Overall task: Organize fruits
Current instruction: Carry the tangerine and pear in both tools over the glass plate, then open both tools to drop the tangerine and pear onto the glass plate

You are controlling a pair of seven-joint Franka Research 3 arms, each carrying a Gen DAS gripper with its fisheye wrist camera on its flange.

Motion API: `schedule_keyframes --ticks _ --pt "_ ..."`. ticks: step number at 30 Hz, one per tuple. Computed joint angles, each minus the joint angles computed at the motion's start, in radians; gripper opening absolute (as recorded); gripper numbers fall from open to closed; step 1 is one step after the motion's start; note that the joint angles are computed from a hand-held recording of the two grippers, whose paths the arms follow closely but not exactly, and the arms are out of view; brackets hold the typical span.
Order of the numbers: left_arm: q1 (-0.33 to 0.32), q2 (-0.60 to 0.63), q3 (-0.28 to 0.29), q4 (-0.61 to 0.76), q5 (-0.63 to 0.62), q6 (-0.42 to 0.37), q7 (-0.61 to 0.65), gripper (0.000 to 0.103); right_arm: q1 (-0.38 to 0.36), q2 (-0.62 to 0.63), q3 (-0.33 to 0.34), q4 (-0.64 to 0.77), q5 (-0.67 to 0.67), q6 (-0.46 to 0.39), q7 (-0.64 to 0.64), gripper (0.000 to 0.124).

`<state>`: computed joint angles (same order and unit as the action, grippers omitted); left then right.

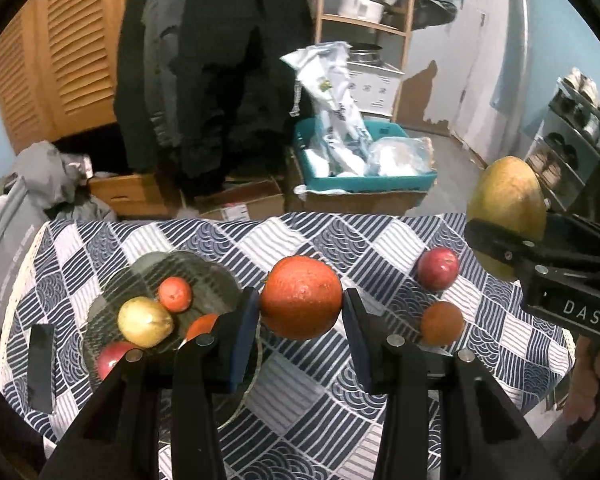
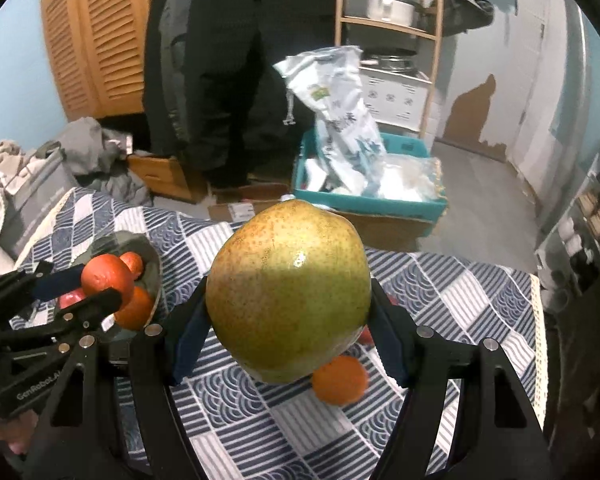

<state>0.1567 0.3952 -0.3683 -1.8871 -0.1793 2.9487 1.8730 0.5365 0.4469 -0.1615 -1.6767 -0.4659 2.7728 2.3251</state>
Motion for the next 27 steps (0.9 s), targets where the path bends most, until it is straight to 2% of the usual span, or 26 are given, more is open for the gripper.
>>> schedule_keyframes --ticks 3,9,12,14,20,27 --pt "0.008 0.000 0.013 -0.002 -0.002 0.002 -0.012 0.043 -0.011 0.038 0.025 0.056 0.033 -0.017 -0.043 0.072" --pt "-0.019 0.022 0.087 0.021 0.056 -0.011 -0.094 0.043 -0.013 0.125 0.053 0.176 0.116 -0.051 -0.137 0.072" --pt "-0.013 0.038 0.103 0.038 0.078 -0.029 -0.127 0.043 -0.014 0.174 0.065 0.247 0.163 -0.073 -0.189 0.072" --pt "-0.006 0.052 0.110 0.052 0.089 -0.042 -0.142 0.043 -0.011 0.206 0.068 0.294 0.189 -0.093 -0.219 0.072" --pt "-0.039 0.093 0.187 0.086 0.185 -0.056 -0.240 0.043 -0.013 0.334 0.096 0.482 0.274 -0.175 -0.321 0.072" --pt "0.000 0.155 0.169 0.140 0.197 -0.111 -0.274 0.043 -0.022 0.533 0.130 0.789 0.376 -0.312 -0.423 0.072"
